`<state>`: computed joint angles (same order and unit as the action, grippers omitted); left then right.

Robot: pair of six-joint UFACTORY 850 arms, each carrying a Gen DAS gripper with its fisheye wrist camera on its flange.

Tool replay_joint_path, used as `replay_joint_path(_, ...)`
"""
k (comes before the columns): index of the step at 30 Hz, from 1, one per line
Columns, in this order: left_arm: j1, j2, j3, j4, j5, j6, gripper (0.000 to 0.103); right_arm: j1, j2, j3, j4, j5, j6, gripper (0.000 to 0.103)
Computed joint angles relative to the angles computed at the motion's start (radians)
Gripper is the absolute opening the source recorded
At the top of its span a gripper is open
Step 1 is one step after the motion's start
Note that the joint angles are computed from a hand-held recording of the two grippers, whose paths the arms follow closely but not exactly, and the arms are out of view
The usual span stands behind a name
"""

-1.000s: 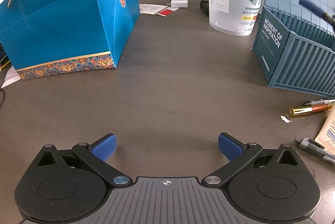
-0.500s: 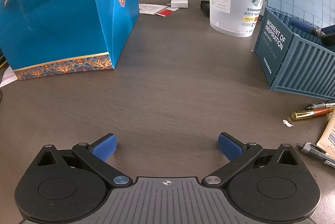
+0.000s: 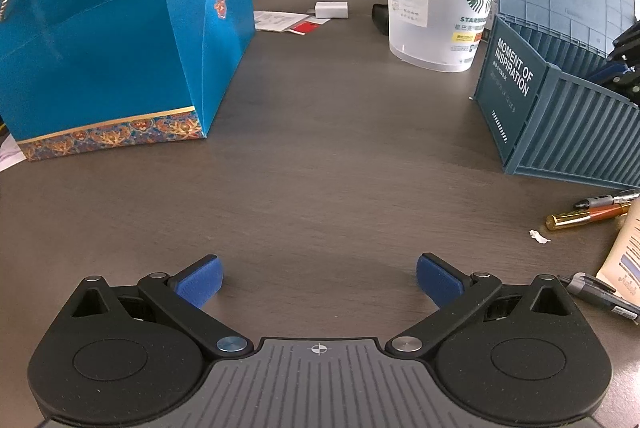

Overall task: Organize rigid objects
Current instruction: 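Carry the blue marker with the right gripper into the teal box, then open the right gripper to release the marker and withdraw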

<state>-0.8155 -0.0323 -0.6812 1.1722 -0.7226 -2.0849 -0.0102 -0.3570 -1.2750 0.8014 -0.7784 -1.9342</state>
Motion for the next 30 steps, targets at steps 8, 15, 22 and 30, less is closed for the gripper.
replay_joint_path(8, 0.009, 0.003, 0.008, 0.005, 0.009, -0.012, 0.103, 0.008, -0.113, -0.163, -0.154, -0.185, 0.242, 0.012)
replay_joint_path(15, 0.010, 0.010, 0.016, 0.012, 0.015, -0.023, 0.103, 0.014, -0.135, -0.194, -0.159, -0.202, 0.279, 0.014)
replay_joint_path(22, 0.010, 0.017, 0.019, -0.006, 0.011, -0.017, 0.103, -0.035, -0.078, -0.110, 0.030, -0.159, 0.147, 0.016)
replay_joint_path(30, -0.040, 0.051, 0.028, -0.010, -0.021, -0.029, 0.103, -0.161, 0.206, 0.280, 0.584, -0.156, -0.293, 0.101)
